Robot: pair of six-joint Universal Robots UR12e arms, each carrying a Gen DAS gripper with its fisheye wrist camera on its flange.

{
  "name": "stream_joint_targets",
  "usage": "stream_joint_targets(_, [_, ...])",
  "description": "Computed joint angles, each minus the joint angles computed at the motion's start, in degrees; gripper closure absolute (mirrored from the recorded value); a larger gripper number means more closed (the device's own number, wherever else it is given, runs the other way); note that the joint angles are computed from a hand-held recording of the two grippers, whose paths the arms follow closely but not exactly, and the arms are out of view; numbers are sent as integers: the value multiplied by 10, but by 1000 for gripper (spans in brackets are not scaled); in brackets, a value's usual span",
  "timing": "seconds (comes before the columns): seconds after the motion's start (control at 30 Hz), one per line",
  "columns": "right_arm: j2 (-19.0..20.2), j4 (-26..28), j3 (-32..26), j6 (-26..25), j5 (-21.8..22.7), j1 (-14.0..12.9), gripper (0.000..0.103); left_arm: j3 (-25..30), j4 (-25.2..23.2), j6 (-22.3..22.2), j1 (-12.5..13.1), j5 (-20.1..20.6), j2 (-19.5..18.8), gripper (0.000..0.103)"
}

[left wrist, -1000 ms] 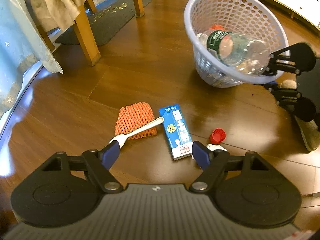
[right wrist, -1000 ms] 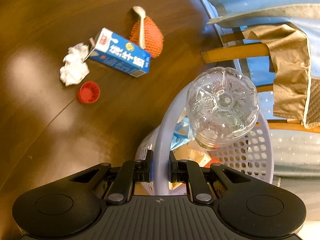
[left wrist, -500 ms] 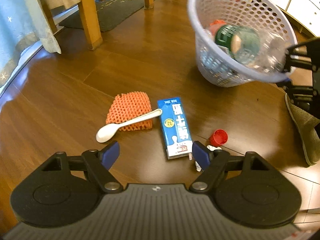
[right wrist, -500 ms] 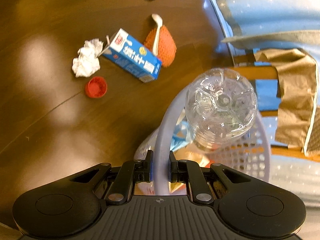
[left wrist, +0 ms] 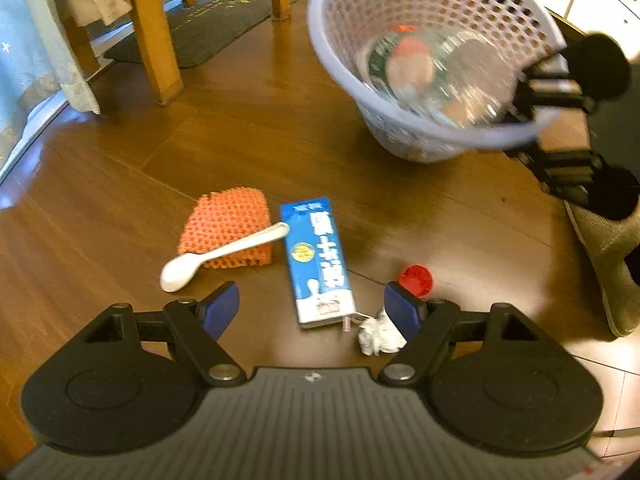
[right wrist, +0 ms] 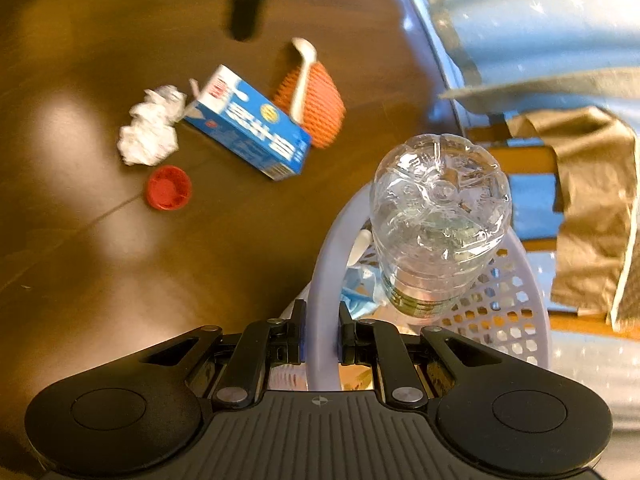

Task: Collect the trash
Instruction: 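Lower the left tool toward the tissue beside the milk carton, then close the left tool around the blue milk carton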

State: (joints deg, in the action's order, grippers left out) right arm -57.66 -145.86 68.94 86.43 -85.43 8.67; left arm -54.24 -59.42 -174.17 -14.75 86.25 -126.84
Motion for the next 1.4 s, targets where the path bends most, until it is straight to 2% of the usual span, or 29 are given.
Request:
stream_joint_targets(0.07, [5, -6, -5, 15, -5, -1, 93, -9, 2, 7, -2, -7, 4, 27])
stream_joint_targets(0.17, [9, -1, -11, 11, -13, -2, 93, -21, 4, 21, -2, -22, 8, 27])
stream_joint_targets(0.27, [15, 5, -21, 24, -18, -1, 93, -27, 9, 14, -2, -30, 5, 27])
stream_joint_targets(0.43, [16, -3, -18, 20, -12, -1, 93, -41, 38, -25, -1, -22, 1, 27])
stream_joint_targets(0.57, [16, -1, -20, 18, -17, -2, 93, -38, 46, -26, -2, -13, -6, 27])
stream_joint_targets(0.77, [25, 1, -34, 47, -21, 1, 93, -17, 49, -45, -4, 2, -25, 28])
stream_joint_targets(1.27, [24, 6, -31, 53, -13, 3, 93, -2, 24, -18, -9, 20, -45, 33])
stream_joint_targets(1.4, [25, 6, -35, 63, -12, 3, 93, -9, 28, -25, -4, 2, -43, 39])
